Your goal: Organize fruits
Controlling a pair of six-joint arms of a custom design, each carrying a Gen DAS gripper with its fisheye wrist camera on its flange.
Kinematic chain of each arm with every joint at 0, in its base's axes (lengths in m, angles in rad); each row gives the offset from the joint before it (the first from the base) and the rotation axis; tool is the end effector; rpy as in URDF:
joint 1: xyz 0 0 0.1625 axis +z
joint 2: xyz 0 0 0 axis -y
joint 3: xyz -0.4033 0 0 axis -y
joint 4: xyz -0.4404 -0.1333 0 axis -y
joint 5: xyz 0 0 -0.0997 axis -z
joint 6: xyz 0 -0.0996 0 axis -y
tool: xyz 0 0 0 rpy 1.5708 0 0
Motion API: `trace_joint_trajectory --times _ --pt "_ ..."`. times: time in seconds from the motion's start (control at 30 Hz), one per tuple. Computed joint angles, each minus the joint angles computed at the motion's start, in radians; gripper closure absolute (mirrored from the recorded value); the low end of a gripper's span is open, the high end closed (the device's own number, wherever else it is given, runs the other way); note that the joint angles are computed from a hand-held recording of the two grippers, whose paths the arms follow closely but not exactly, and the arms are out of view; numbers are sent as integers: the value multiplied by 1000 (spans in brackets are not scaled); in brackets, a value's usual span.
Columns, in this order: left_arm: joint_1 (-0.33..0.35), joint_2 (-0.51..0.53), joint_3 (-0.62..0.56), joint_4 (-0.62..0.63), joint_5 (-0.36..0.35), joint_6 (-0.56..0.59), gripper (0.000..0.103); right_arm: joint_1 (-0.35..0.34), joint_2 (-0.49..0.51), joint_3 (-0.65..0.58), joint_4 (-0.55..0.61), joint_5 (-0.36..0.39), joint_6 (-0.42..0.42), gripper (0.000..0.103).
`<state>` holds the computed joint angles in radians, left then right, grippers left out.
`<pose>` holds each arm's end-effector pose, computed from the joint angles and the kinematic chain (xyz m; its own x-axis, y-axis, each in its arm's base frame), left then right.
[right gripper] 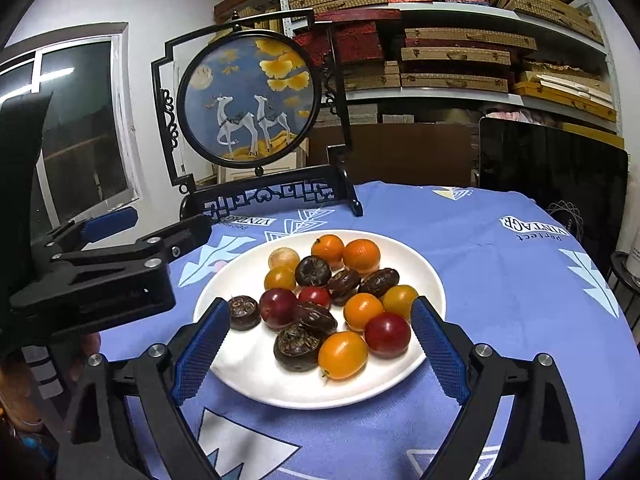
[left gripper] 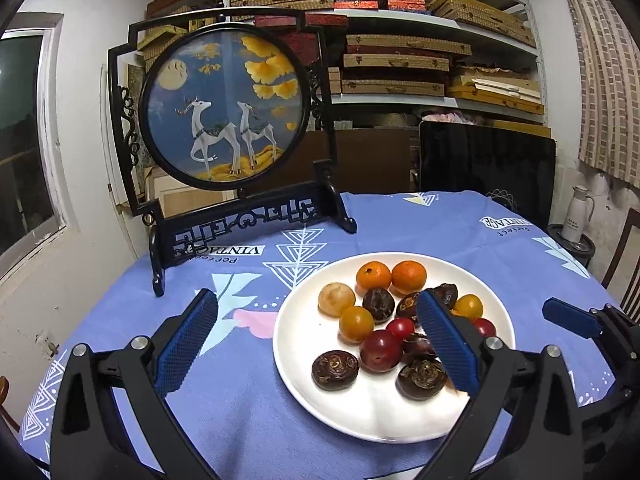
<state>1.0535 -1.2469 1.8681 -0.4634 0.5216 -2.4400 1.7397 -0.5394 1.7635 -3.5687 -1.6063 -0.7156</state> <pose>-0.0662 -0.5604 0.1823 -0.6041 -0.2921 -0.7415 0.6122 0.4256 -0.6664 0.2349 -0.6057 -0.0461 -0.6678 -0.5709 0.4777 -0.7398 0.4379 -0.5108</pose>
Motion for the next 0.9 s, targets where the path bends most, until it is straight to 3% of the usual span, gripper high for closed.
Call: trace_joint_trajectory --times 0.27,0.6,0.9 --pt "14 23 -45 157 6 -163 6 1 2 -1 -1 -3 -2 11" --pt "19 46 -56 112 -50 -106 6 2 12 -4 -31 -13 -17 11" --pt "18 43 -48 86 -54 -83 6 5 20 -14 -29 -41 -22 11"
